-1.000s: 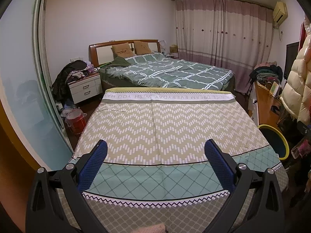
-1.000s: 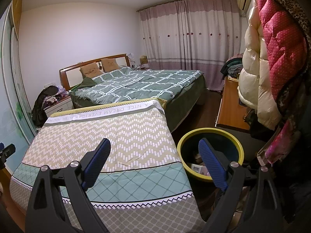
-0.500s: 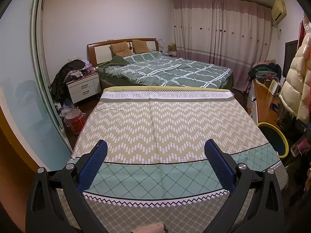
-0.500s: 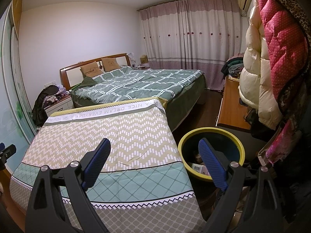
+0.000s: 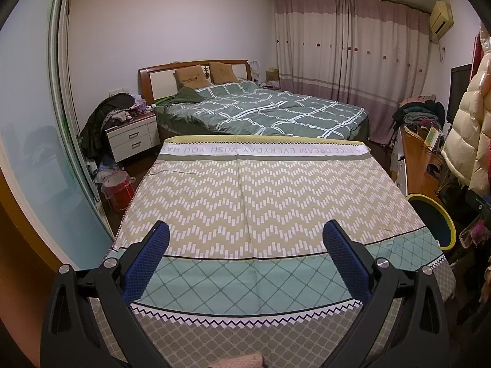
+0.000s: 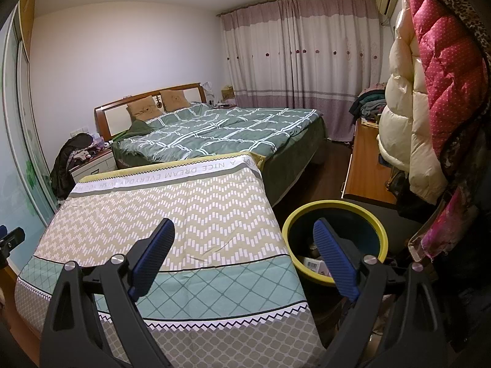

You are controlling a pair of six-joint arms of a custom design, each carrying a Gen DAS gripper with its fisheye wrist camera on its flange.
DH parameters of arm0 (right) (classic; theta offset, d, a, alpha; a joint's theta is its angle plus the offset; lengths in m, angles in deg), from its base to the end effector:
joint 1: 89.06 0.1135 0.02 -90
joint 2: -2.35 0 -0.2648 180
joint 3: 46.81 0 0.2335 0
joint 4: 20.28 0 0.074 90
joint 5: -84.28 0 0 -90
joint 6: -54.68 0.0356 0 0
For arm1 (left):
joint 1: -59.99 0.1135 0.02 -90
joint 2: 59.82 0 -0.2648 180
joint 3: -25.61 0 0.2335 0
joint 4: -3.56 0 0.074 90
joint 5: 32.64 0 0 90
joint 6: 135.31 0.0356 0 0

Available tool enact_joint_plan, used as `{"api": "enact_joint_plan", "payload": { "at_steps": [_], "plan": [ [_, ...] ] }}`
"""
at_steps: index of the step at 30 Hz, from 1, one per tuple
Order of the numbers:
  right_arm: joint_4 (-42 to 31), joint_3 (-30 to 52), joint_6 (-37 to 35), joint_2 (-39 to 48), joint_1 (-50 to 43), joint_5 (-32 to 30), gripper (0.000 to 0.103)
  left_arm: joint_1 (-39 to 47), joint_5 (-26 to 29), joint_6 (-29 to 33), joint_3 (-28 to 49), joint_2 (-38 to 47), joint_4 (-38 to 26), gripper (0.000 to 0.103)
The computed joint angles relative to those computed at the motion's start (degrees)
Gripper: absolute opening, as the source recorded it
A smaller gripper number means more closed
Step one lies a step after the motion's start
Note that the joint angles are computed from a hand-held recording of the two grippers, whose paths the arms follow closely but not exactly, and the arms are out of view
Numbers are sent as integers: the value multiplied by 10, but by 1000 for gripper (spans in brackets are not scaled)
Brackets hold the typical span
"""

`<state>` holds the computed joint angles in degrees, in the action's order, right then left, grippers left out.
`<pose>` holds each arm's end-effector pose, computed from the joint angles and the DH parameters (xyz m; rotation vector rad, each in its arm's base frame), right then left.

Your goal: Collect trash

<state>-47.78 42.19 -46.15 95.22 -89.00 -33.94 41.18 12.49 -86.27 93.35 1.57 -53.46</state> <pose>0.3562 0.0172 0.3074 -0.4830 2.0149 0.4053 0.1862 -0.0369 0.2950 -0.7254 2.0522 0.3874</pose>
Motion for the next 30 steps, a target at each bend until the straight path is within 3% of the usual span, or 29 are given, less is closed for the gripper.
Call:
{"api": "enact_joint_plan", "payload": {
  "at_steps": [30],
  "plan": [
    [0,7,-3,15,13,11,87,16,15,2,0,15,13,98]
  ]
}}
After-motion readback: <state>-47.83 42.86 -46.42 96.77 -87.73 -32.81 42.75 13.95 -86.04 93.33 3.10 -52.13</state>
